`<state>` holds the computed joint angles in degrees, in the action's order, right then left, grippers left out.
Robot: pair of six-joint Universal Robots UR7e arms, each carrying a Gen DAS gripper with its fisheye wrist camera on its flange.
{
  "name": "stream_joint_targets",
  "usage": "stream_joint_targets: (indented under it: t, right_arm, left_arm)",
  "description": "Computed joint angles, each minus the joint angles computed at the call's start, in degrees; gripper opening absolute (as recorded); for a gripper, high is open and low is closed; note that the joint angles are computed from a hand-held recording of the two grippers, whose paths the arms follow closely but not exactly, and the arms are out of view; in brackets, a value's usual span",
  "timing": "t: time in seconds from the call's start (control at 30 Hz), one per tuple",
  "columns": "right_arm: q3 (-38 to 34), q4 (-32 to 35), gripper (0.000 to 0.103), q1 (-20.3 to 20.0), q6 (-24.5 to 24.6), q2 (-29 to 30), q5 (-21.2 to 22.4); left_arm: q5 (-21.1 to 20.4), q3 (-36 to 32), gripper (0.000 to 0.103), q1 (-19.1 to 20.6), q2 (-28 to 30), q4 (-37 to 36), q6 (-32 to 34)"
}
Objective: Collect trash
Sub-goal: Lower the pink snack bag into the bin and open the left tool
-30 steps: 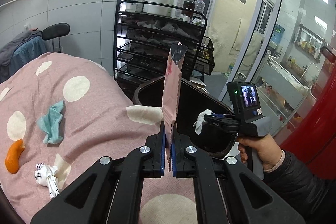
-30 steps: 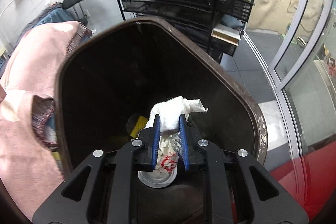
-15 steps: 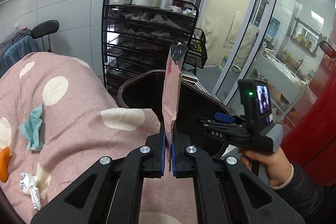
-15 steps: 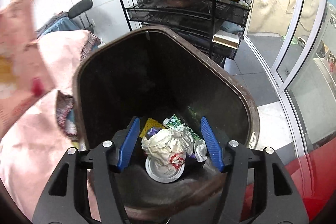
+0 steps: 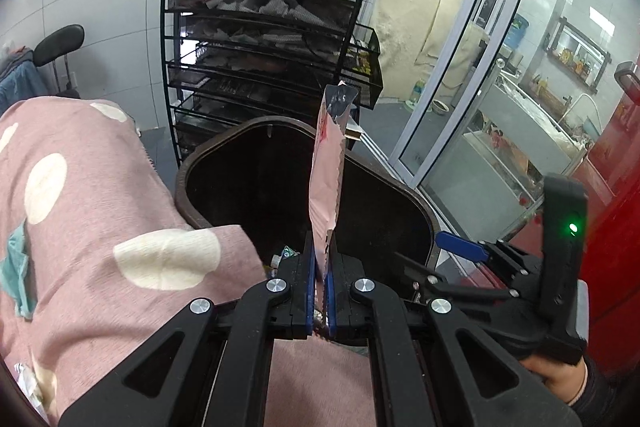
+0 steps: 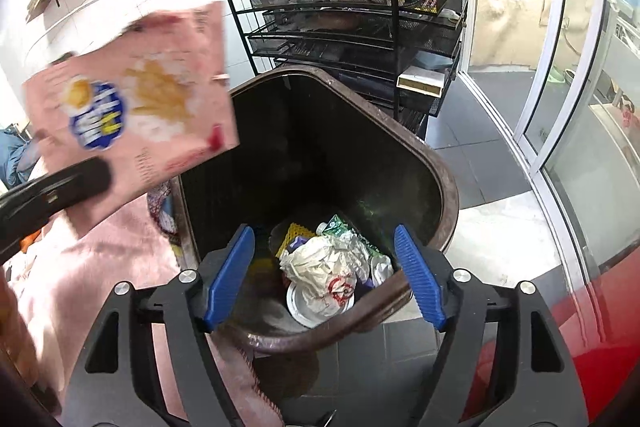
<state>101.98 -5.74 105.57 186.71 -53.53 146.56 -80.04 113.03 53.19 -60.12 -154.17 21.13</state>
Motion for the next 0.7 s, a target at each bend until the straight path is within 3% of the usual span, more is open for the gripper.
stream_joint_targets:
  t: [0.5, 0.53, 0.6, 0.67, 0.7]
  right_arm:
    - [1.9, 0.8, 0.076, 1.2, 2.9, 0.0, 0.7]
    - [2.1, 0.7, 0.077, 1.3, 3.0, -0.1, 0.8]
    - [2.3, 0.7, 0.077, 1.4, 3.4, -0.1, 0.8]
    - [2.4, 0.9, 0.077, 1.4, 3.7, 0.0, 0.7]
    - [2.6, 0.9, 0.077, 1.5, 3.8, 0.0, 0.7]
  left_arm:
    - [2.0, -5.8, 0.008, -0.7, 6.1, 7.0, -3.3]
    - [2.3, -5.9, 0.012, -0.8, 6.3, 6.9, -3.5]
    - [2.9, -6.0, 0.042, -0.9, 6.7, 6.5, -3.7]
    - [2.3, -5.9, 0.061, -0.8, 6.7, 6.4, -3.9]
    - [2.3, -5.6, 0.062, -0.8, 6.6, 5.8, -3.8]
